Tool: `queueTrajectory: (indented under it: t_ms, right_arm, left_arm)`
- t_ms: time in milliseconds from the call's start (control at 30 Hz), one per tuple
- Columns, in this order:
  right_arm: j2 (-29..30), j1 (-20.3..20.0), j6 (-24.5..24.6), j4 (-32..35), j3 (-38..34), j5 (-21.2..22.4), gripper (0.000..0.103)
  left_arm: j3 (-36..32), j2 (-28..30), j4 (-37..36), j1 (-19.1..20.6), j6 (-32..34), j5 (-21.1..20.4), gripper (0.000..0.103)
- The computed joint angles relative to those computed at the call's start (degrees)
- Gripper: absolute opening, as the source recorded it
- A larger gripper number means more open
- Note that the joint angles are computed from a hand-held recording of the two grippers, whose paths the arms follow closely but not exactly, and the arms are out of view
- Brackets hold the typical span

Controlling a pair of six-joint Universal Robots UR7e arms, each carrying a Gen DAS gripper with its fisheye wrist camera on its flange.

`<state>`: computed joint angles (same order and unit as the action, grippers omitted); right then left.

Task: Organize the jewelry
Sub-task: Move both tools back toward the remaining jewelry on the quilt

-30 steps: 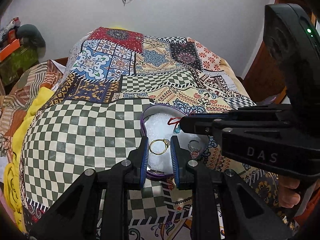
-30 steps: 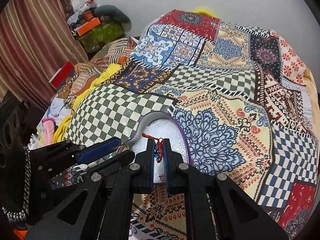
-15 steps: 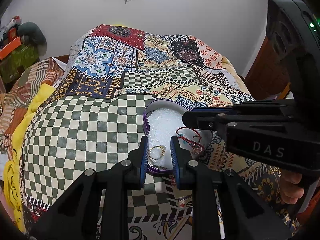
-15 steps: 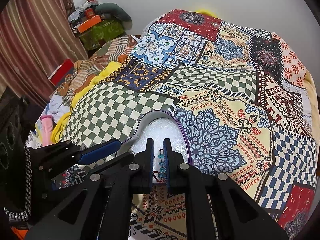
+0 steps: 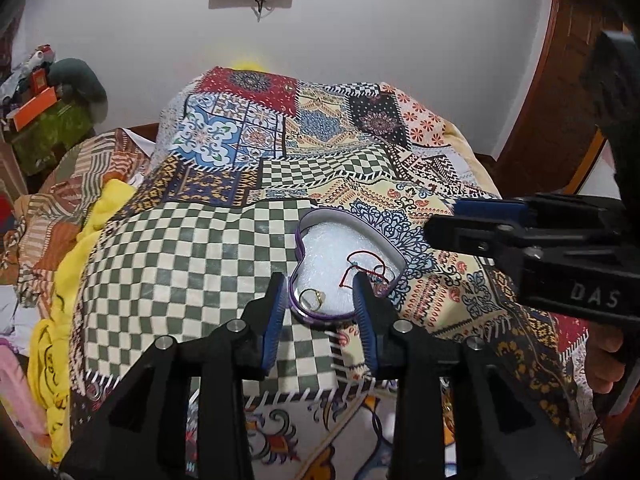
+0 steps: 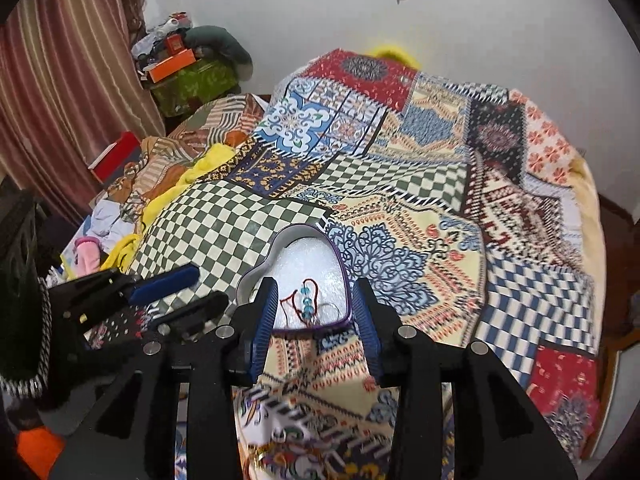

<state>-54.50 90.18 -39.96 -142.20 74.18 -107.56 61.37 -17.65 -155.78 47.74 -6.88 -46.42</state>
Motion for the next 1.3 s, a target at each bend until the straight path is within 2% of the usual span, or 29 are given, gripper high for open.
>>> queueTrajectory:
  t_ms: [167,467,633,833,1033,1300]
  right_arm:
    - [-3.56,0.73,-2.88,-4.24,5.3,-0.32,0.036]
    - [-9.36,1.05,-4.99,-9.12,13.16,0.91,0.036]
    - [-12.37,0.36,-4.21,-9.82,16.52,1.83,0.037]
    - [-14.79,-1.09,-2.98,-10.37,19.27,1.47,0.037]
    - [-16.48,-3.08,-0.87,-10.02,21.44,1.24,0.037]
    - [-16.06,-5.17,1.31,-6.87,22.11,0.63,0.037]
  left_arm:
    - [4.14,-2.82,-1.49,-1.56,-1.52,1.83,0.037]
    - [11.4,-7.17,-5.18,-4.92,-2.22,3.99,0.038]
    - [15.25,-8.85,-6.53,-6.74,-2.9,4.95,0.043]
    - [18.53,-9.4,-6.03,-8.01,-4.82,4.14,0.044]
    - [18.5,-8.08,-2.3,-7.53,-8.62,1.55,0.044]
    - [19.03,-6.3,-1.26,-6.85,-11.1,0.83,0.044]
